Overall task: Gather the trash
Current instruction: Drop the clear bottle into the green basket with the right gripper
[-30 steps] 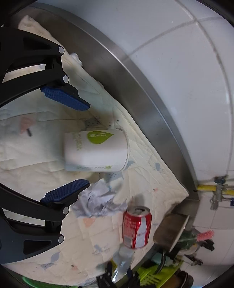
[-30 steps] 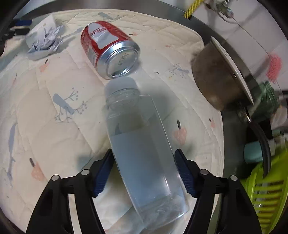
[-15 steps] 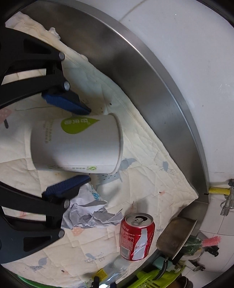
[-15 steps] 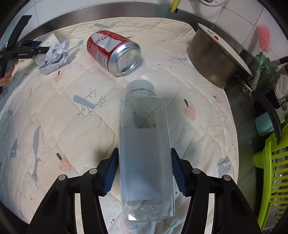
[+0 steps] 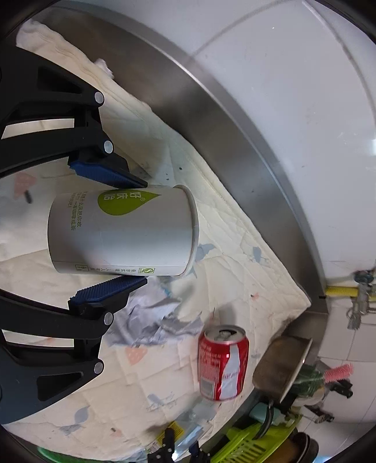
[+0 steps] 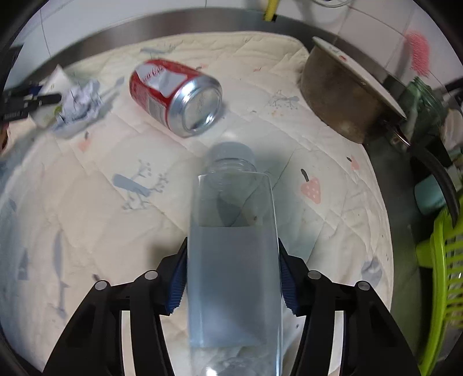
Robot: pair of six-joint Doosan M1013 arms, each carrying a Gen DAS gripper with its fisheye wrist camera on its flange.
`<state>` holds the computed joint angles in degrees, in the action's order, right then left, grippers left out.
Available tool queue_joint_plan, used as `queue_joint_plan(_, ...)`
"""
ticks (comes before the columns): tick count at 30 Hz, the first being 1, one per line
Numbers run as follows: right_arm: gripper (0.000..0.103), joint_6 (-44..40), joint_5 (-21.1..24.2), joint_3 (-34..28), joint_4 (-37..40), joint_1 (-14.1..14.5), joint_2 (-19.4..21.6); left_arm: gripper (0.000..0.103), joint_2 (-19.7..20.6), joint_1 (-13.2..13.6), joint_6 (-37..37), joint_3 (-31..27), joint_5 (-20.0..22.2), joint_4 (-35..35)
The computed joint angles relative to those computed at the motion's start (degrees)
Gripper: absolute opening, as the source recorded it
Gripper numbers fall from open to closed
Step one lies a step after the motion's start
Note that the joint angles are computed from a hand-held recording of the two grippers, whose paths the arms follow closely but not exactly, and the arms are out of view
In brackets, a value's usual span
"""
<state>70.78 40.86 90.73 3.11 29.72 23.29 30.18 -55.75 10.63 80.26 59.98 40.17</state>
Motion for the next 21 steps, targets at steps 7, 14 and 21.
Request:
queue_joint_plan(7,0.052,2.5,-5.1,7.6,2.8,0.2,-7.0,0.058,-2.4,-3.6,-2.5,1.1,-0.9,2.9)
queue_joint_plan(14,0.052,13.7,-10.1,21.1,-3.6,0.0,-18.5,0.058,-2.5,-8.0,-1.6,-1.2,-2.8,6.4)
queue_joint_plan(21,0.052,28.3,-7.0,30.1,-14.4,-2.2,-22.9,0.058,0.6,-11.3,2.4,-6.5,-6.6,6.1)
